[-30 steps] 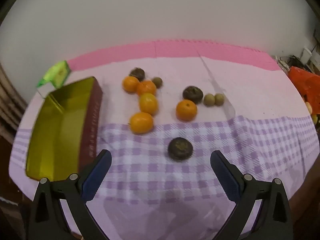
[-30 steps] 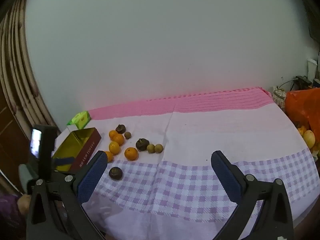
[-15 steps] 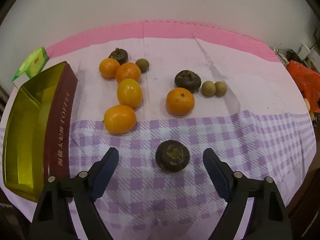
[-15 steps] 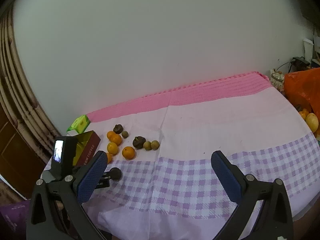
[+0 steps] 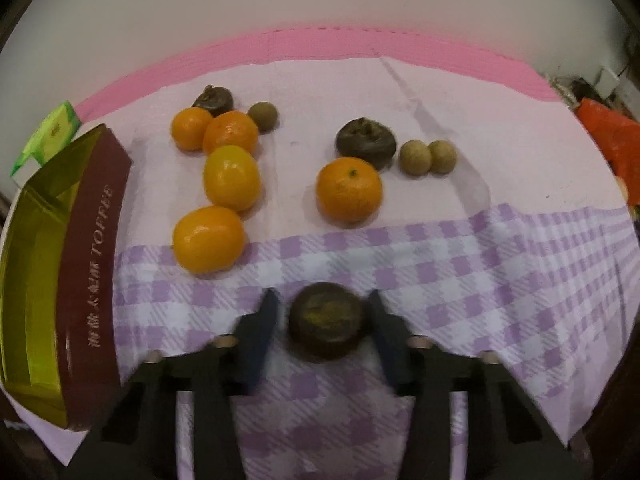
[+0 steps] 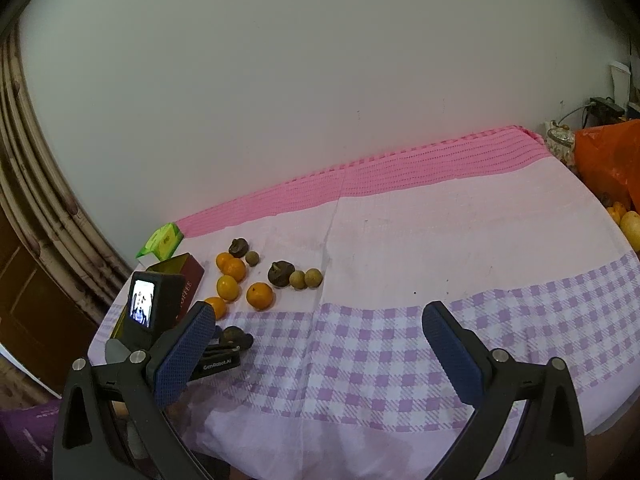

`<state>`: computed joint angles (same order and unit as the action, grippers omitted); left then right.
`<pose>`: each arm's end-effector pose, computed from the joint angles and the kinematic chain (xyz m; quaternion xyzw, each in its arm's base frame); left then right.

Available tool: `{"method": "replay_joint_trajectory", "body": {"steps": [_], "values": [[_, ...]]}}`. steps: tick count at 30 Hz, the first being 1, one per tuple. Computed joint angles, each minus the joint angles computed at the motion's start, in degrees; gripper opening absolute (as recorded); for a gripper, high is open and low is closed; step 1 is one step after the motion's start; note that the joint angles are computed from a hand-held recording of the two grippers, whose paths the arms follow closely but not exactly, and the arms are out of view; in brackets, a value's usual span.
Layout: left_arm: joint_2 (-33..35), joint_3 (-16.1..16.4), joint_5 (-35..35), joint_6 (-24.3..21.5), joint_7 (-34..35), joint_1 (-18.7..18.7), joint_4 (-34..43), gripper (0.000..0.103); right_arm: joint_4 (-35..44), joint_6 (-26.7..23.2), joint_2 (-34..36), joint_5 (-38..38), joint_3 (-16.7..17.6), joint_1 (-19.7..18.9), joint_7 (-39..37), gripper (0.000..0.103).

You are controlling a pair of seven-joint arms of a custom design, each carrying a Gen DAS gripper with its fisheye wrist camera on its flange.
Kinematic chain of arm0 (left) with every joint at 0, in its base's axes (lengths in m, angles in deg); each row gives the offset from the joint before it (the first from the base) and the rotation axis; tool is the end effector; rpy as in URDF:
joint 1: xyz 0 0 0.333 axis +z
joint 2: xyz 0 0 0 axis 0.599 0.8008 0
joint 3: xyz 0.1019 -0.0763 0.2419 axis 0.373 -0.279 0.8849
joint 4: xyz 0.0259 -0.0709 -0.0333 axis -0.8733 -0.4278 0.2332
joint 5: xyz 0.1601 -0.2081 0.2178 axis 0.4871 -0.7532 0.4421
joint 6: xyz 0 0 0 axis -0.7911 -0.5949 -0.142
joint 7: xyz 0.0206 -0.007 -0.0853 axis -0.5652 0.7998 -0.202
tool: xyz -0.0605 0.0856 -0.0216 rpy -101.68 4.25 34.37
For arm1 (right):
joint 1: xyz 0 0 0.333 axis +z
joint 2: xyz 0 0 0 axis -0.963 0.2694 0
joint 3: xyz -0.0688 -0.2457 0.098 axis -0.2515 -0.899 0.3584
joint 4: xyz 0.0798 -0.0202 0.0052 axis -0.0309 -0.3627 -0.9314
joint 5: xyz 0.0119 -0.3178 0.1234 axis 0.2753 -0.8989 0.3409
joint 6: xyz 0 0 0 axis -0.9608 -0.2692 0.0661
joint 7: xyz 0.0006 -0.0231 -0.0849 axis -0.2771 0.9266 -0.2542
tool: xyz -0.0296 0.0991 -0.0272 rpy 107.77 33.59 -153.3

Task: Organize fruits
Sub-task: 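Grasp the dark brown dried fruit with the left gripper, then carry the dark brown fruit over the gold tray with the left gripper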

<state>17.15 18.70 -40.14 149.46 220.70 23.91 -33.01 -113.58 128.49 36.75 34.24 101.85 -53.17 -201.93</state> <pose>0.6540 -0.2555 0.3292 -0.2220 0.9452 -0.2342 0.0500 0.3168 0.2060 0.4851 -0.2518 0.8539 -0.3475 0.2946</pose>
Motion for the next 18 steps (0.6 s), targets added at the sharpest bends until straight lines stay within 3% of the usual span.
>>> {"method": "replay_joint_trajectory", "body": {"steps": [3, 10, 18], "values": [[-3.1, 0.3, 0.3, 5.1, 1.3, -0.3, -6.0, 0.039, -0.2, 0.2, -0.2, 0.2, -0.1, 0.0, -0.1, 0.103], [-11.8, -1.7, -4.3, 10.2, 4.3, 2.2, -16.1, 0.04, -0.4, -0.1, -0.2, 1.5, -0.6, 0.1, -0.8, 0.103], [-17.5, -2.2, -8.8, 12.2, 7.5, 3.5, -19.5, 0.04, 0.2, 1.3, 2.3, 2.4, -1.0, 0.0, -2.1, 0.103]]}}
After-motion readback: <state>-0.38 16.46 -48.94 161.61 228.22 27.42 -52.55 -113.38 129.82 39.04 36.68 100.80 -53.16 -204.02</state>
